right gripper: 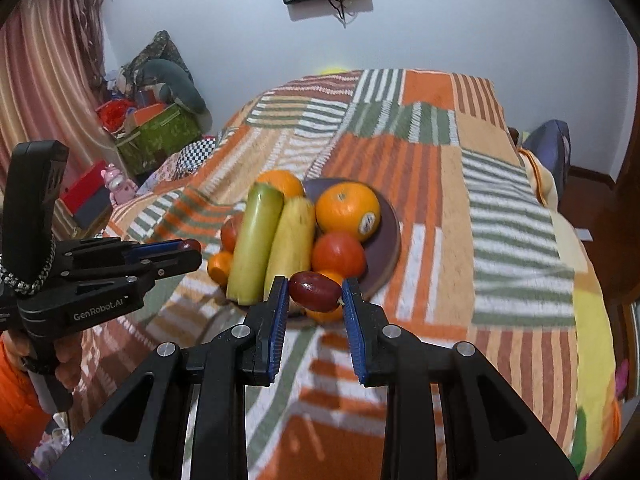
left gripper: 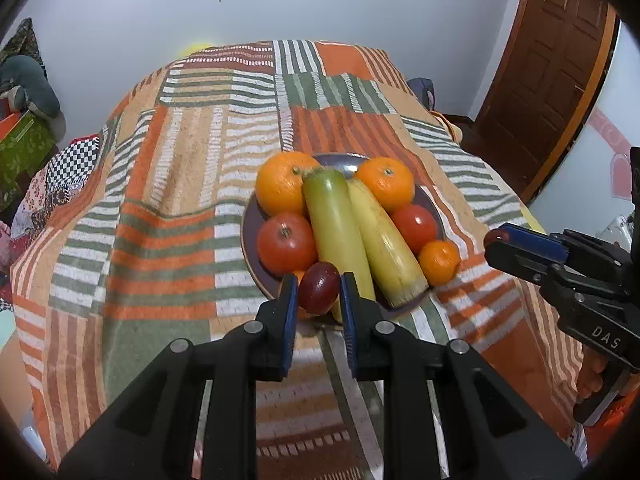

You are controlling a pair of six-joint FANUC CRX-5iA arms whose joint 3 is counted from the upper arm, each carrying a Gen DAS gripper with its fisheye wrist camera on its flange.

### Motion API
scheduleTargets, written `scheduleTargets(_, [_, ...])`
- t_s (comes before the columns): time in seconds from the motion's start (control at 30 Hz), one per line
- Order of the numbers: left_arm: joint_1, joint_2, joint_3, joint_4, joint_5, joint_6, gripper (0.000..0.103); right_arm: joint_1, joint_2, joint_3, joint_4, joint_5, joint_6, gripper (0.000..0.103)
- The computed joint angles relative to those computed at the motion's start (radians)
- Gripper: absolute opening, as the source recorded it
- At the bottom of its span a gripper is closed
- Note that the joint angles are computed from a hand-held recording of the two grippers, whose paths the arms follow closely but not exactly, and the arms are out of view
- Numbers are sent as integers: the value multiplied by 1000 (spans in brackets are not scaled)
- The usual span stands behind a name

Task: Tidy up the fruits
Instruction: 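Carry both grapes onto the plate and release them among the fruit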

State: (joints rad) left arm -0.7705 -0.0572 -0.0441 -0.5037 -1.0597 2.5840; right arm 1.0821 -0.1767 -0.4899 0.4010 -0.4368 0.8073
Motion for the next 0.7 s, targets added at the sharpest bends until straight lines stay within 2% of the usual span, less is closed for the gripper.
scheduleTargets(0.33, [62,27,-7,30,61,-48,21,-30,122,112,-25,8,42,25])
scheduleTargets(0.63, [87,18,-45,41,118,-58,20,-26,207,144,60,-9,-26,26])
scheduleTargets(0.7, [97,12,-57,60,128,-61,21,-24,209,127,128,-6,-75,27])
